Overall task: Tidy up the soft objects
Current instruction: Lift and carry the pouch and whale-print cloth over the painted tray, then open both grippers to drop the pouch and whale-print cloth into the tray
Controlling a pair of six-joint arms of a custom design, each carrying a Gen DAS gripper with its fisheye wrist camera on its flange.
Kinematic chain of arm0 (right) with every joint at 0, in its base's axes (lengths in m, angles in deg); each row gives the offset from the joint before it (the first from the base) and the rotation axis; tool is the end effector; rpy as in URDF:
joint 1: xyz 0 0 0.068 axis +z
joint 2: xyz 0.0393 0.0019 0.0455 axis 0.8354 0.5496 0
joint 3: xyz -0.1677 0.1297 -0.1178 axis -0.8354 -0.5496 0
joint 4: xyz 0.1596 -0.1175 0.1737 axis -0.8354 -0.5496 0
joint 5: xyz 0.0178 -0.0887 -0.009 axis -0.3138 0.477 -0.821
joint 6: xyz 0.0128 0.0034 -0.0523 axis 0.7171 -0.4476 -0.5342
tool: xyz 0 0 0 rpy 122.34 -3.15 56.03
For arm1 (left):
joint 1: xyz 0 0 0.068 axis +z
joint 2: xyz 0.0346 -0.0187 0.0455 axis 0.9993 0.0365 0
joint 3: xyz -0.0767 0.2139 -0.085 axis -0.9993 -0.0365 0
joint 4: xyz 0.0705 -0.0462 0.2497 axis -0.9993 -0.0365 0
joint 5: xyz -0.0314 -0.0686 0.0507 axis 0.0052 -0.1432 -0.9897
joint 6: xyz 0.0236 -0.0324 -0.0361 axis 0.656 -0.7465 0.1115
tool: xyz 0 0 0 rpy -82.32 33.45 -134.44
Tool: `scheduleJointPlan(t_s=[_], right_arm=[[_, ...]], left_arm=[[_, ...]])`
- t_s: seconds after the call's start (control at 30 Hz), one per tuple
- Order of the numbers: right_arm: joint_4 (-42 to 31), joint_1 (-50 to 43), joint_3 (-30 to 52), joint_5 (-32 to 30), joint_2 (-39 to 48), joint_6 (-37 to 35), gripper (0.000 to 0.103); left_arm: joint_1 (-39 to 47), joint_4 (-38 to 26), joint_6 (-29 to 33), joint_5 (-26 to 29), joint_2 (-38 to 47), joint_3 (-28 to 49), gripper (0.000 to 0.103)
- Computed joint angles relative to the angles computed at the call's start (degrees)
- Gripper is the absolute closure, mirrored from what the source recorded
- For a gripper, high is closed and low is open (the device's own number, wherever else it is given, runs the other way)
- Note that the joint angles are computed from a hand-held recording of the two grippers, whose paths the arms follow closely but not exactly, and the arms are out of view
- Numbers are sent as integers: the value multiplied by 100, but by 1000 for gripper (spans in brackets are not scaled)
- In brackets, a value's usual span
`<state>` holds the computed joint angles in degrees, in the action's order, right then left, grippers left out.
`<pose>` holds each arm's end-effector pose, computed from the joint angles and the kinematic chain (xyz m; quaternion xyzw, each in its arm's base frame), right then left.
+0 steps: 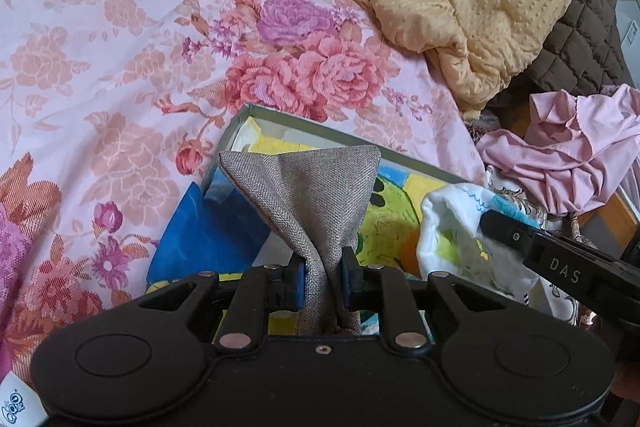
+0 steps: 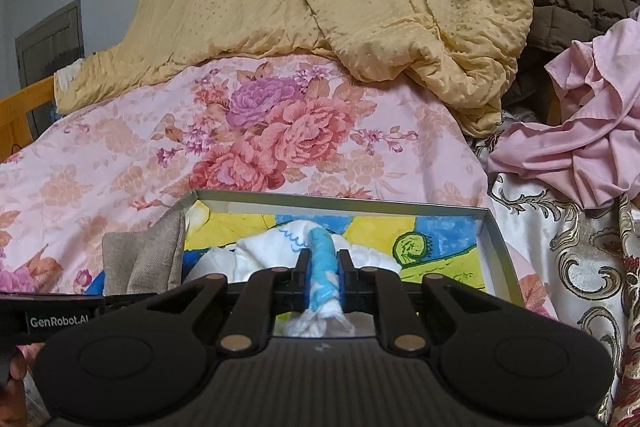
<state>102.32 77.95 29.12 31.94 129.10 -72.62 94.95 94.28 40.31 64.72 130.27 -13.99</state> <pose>0.2688 0.0972 0.0717 -0.0593 0.8717 0.0350 0.4853 0.2803 0.0189 0.0319 -0.0479 0.8930 -0.2167 0.3916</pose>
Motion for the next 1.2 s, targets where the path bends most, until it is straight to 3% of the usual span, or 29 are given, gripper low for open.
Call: scheduleJointPlan(t_s=[0.33,0.57,0.93,1.2], right_arm=[[-45,-28,-33,-12,-32,-36,86],[-4,-39,-117,-2,-119,-39,75],[32,-4,-648,165,-798,-147,51],[25,112,-1177,319,-1591,-238,28]], left_arm=[[-47,-205,113,-55,-153,-20,80],[-66,-397,169,-78,-345,-47,74],[50,-689,335,-11,-927,-343,67],[176,-628,554,84,-1664,-948,48]])
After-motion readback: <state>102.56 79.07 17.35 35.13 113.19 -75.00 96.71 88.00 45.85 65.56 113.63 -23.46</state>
